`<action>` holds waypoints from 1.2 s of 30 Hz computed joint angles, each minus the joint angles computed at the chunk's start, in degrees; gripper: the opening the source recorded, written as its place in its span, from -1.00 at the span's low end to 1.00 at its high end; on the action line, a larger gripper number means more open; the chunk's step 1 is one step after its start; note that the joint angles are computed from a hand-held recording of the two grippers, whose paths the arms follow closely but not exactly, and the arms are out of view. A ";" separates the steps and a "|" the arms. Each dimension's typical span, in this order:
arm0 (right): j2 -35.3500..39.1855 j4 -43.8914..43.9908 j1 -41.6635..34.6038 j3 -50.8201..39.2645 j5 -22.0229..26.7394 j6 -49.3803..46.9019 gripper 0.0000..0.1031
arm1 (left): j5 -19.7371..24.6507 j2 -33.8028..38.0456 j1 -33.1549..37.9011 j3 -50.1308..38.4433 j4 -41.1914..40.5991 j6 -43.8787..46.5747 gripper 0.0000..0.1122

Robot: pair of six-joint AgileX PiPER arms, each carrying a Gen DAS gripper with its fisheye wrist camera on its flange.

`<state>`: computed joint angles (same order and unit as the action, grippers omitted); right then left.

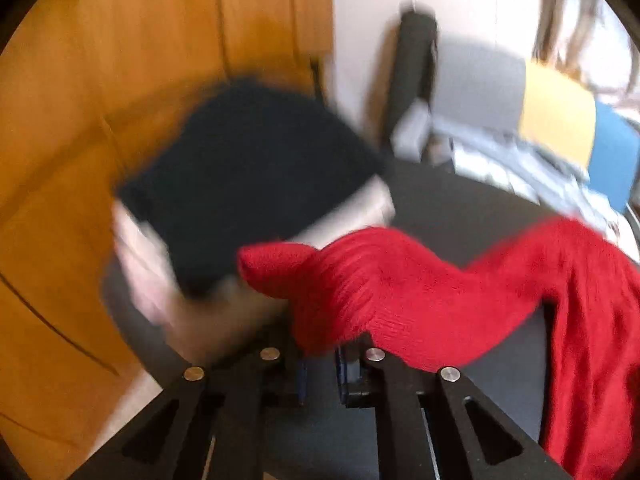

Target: Fold clothes

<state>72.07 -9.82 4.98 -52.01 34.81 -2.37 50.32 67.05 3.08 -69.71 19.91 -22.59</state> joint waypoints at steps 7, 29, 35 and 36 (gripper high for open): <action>0.35 -0.24 0.07 -0.24 -0.10 0.03 -0.31 | -3.01 -4.29 6.60 7.63 3.07 3.73 -0.82; -9.89 25.91 -10.14 8.51 0.28 -25.70 -0.25 | 1.56 -3.06 -16.13 13.66 19.10 -28.29 0.05; -3.17 19.43 -5.85 -2.06 10.82 -22.33 0.00 | -3.62 7.77 -26.55 2.29 14.98 -25.93 0.34; -1.92 21.85 -6.82 -4.76 13.52 -25.13 -0.01 | -3.30 10.56 -28.20 -0.67 13.88 -24.63 0.34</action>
